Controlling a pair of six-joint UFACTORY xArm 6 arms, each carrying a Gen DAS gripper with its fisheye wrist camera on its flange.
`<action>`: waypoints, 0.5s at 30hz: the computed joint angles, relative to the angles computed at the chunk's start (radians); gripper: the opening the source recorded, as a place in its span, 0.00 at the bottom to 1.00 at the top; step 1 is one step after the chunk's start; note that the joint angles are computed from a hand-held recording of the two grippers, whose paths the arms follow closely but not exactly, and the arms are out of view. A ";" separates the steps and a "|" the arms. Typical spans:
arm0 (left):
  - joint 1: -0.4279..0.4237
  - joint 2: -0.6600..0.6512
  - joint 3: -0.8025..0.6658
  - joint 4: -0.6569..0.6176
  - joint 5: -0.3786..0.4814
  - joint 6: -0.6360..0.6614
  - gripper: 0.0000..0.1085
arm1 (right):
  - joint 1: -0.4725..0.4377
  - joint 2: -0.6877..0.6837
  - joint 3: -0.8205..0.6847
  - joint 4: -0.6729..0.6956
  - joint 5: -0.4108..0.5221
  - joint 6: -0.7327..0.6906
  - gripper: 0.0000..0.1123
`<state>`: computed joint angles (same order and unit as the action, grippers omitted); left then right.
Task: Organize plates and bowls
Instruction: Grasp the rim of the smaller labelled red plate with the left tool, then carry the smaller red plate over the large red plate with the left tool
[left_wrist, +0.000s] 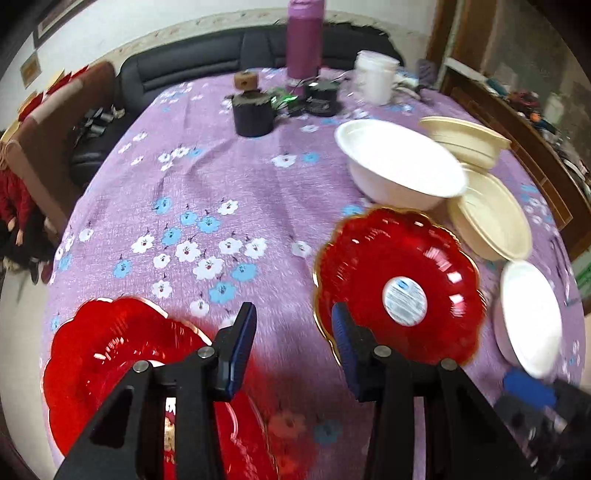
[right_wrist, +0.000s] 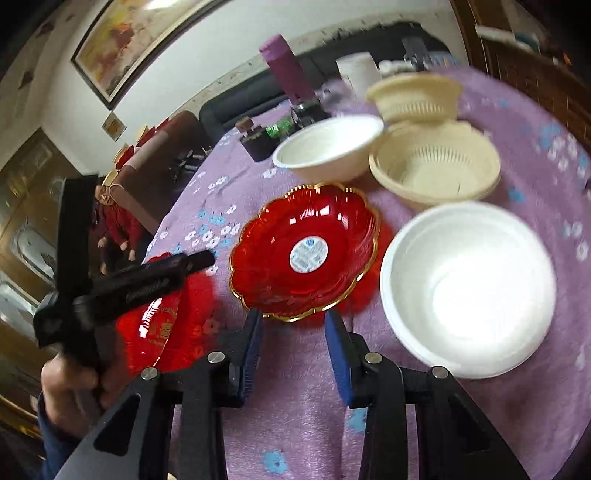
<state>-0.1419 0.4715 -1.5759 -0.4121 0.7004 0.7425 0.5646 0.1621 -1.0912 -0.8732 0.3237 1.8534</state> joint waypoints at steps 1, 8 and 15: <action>-0.004 0.023 -0.032 0.006 0.022 -0.007 0.38 | -0.003 0.006 0.000 0.009 -0.011 0.005 0.34; -0.035 0.174 -0.246 0.077 0.118 -0.115 0.34 | -0.024 0.061 -0.017 0.058 -0.052 0.030 0.34; -0.062 0.243 -0.331 0.084 0.168 -0.122 0.21 | -0.028 0.106 -0.070 0.118 0.008 -0.036 0.33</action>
